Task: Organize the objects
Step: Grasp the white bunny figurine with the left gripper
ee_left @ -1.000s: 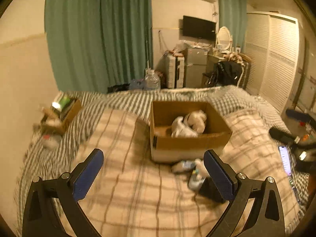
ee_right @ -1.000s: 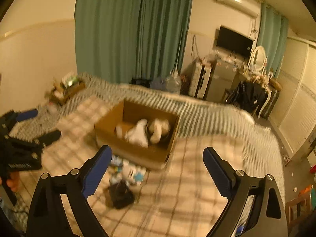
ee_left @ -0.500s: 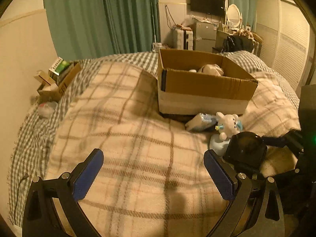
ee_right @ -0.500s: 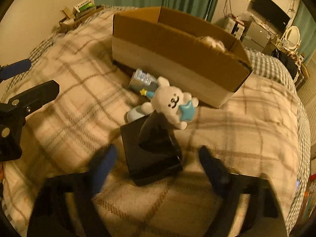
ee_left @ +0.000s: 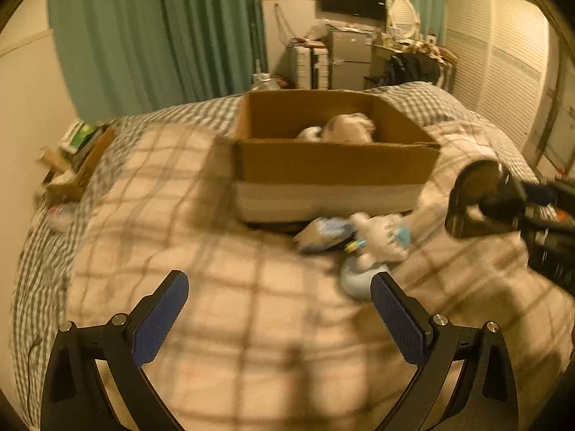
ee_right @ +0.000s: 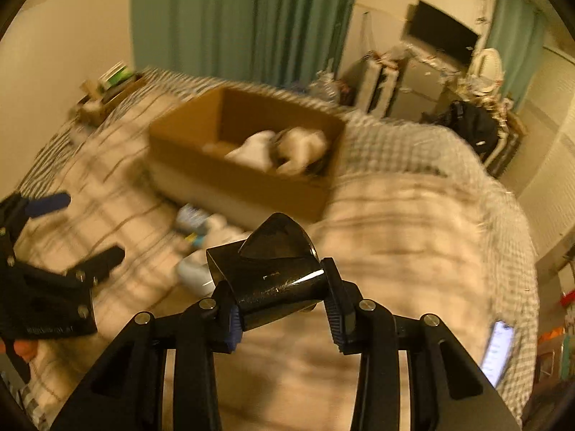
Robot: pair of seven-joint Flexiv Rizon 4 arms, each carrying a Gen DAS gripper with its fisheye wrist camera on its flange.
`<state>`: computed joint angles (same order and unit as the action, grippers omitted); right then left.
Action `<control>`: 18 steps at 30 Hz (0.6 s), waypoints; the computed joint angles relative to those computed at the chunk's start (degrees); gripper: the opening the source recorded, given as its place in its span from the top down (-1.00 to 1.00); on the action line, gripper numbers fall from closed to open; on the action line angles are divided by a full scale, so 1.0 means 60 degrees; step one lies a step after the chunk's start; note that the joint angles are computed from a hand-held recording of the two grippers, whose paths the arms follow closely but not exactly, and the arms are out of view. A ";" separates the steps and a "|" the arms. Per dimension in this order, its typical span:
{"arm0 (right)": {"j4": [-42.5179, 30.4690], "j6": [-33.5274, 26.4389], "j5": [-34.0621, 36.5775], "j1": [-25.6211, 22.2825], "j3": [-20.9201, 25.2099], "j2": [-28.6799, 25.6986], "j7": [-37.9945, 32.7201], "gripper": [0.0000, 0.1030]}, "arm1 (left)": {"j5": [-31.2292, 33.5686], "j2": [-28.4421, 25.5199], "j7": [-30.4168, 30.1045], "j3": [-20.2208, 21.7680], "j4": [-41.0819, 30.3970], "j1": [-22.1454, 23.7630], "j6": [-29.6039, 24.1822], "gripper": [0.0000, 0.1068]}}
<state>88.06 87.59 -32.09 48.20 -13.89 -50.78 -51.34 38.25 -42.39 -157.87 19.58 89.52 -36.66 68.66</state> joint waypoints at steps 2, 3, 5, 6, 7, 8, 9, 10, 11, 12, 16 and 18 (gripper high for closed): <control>-0.0035 0.0004 0.0068 0.0028 -0.0292 0.0036 0.0193 0.29 | -0.0208 -0.0285 0.0419 -0.0304 -0.0471 0.0236 0.0015 -0.93; -0.0032 0.0003 0.0067 0.0050 -0.0449 0.0026 0.0270 0.29 | -0.0323 -0.0452 0.0621 -0.0409 -0.0708 0.0324 0.0045 -0.93; -0.0186 -0.0155 0.0008 0.0055 -0.0652 -0.0085 0.0365 0.29 | -0.0782 -0.0831 0.1341 -0.0781 -0.1222 0.0610 -0.0100 -0.93; -0.0292 -0.0209 -0.0015 -0.0042 -0.0560 -0.0154 0.0345 0.29 | -0.1017 -0.1030 0.1663 -0.0917 -0.1460 0.0716 -0.0161 -0.93; -0.0446 -0.0292 -0.0003 -0.0271 -0.0283 -0.0239 0.0238 0.29 | -0.1250 -0.1267 0.1958 -0.1012 -0.1737 0.0795 -0.0243 -0.93; -0.0539 -0.0324 0.0003 -0.0396 -0.0120 -0.0308 0.0191 0.29 | -0.1448 -0.1443 0.2197 -0.1057 -0.1924 0.0838 -0.0289 -0.93; -0.0636 -0.0348 0.0014 -0.0516 0.0031 -0.0386 0.0136 0.29 | -0.1656 -0.1623 0.2445 -0.1105 -0.2120 0.0880 -0.0372 -0.93; -0.0758 -0.0407 0.0024 -0.0666 0.0223 -0.0470 0.0031 0.29 | -0.1860 -0.1805 0.2651 -0.1134 -0.2311 0.0915 -0.0454 -0.93; -0.0847 -0.0429 0.0038 -0.0756 0.0341 -0.0546 -0.0031 0.29 | -0.2058 -0.1939 0.2850 -0.1177 -0.2445 0.0964 -0.0497 -0.93; -0.0940 -0.0456 0.0071 -0.0877 0.0495 -0.0617 -0.0113 0.29 | -0.2265 -0.2068 0.3049 -0.1246 -0.2558 0.1033 -0.0502 -0.91; -0.1252 -0.0528 0.0291 -0.1284 0.1065 -0.0869 -0.0424 0.29 | -0.3033 -0.2579 0.4057 -0.1551 -0.3082 0.1276 -0.0621 -0.48; -0.1310 -0.0519 0.0405 -0.1372 0.1195 -0.0926 -0.0526 0.29 | -0.3223 -0.2765 0.4279 -0.1395 -0.3318 0.1163 -0.0767 -0.43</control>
<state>80.20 84.47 -29.66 39.97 -6.71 -56.34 -54.49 18.91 -58.97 -132.20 11.21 69.61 -29.69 64.06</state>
